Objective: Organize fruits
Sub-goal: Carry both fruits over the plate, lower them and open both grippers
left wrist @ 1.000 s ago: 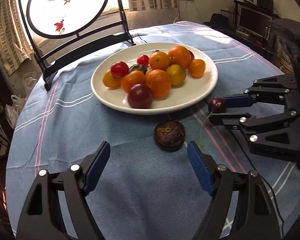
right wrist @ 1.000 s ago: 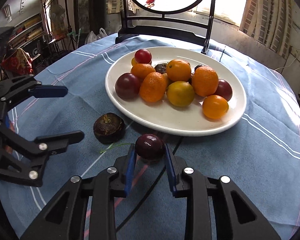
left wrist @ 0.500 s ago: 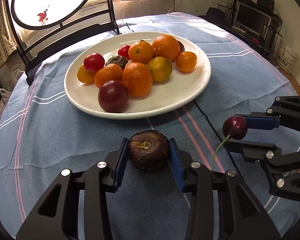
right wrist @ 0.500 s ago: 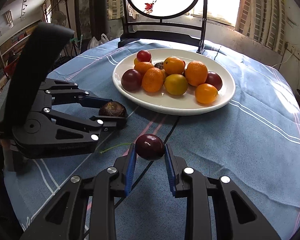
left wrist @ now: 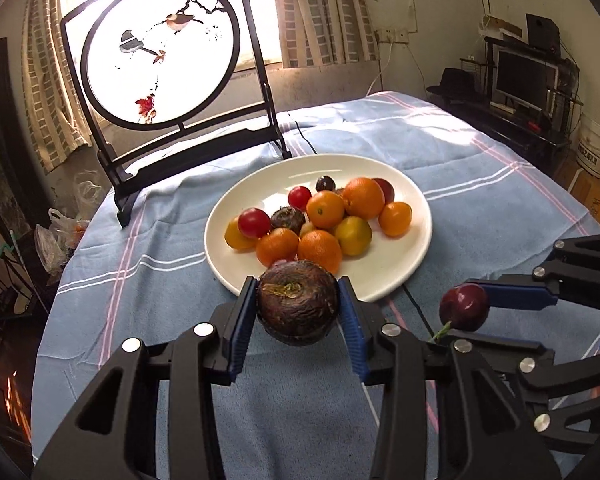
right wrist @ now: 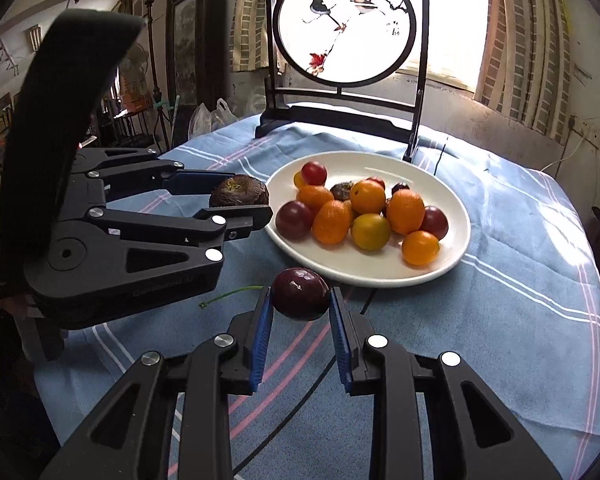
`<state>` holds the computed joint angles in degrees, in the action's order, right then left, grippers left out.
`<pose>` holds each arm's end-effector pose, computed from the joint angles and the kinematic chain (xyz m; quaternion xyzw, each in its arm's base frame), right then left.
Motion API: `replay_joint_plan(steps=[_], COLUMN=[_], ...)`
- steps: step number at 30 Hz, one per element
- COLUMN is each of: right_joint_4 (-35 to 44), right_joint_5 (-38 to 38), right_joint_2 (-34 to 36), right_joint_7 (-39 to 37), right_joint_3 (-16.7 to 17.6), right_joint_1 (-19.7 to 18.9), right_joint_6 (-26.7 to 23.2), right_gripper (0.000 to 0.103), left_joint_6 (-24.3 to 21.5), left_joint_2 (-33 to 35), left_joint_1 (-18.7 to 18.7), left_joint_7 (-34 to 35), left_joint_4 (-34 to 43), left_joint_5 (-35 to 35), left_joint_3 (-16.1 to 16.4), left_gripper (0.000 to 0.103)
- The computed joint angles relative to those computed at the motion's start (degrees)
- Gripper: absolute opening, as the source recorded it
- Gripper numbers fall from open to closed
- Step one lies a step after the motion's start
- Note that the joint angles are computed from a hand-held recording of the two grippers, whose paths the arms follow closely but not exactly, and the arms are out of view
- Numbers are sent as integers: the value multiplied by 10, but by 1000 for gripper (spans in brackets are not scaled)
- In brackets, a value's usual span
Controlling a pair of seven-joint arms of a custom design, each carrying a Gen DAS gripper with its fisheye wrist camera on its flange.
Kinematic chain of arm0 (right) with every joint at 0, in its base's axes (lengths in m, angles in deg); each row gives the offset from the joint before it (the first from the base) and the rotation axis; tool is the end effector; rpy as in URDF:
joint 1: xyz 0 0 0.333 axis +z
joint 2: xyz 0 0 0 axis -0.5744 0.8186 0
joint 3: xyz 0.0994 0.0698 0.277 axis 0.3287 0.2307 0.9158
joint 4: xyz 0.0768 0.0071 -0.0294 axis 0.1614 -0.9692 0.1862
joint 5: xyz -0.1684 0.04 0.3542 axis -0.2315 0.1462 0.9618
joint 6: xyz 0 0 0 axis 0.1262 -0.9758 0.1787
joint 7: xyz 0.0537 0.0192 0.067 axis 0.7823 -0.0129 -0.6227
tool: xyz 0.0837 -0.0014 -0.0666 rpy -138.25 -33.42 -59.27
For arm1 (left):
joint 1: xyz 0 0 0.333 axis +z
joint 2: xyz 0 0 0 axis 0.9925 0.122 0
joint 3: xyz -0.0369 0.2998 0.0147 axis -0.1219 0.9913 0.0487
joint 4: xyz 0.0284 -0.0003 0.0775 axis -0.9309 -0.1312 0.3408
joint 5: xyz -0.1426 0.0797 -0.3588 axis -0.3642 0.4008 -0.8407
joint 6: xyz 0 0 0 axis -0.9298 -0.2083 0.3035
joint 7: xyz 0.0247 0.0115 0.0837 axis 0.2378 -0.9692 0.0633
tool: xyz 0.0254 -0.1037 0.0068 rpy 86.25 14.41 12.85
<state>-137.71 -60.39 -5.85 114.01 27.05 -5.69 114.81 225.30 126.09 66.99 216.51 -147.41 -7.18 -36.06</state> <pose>0.5669 0.3432 0.3973 -0.6231 0.6623 -0.3008 0.2874 0.6838 -0.3458 0.3983 -0.2852 0.8599 -0.3632 0.2174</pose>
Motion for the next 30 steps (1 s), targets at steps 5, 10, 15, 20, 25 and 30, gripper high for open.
replay_joint_plan(steps=[5, 10, 15, 20, 25, 30], right_joint_4=[0, 2, 9, 15, 23, 48], right_joint_5=[-43, -61, -45, -5, 76, 67], right_joint_2=[-18, -24, -13, 6, 34, 41], right_joint_7=[37, 49, 34, -1, -83, -76], right_joint_3=[-7, -2, 1, 1, 3, -26], right_joint_1=[-1, -12, -22, -28, -30, -16], right_joint_6=[-6, -4, 5, 21, 25, 24], right_gripper=[29, 29, 29, 29, 29, 29], left_joint_6=[18, 7, -4, -14, -42, -108], left_joint_2=[17, 35, 50, 62, 78, 143], left_joint_1=[-24, -24, -29, -20, -13, -29], left_joint_7=[-27, -33, -41, -34, -37, -73], left_joint_4=[37, 71, 92, 104, 122, 249], left_joint_5=[14, 20, 28, 31, 34, 42], left_joint_3=[20, 16, 22, 18, 31, 40], left_gripper=[39, 39, 39, 40, 40, 40])
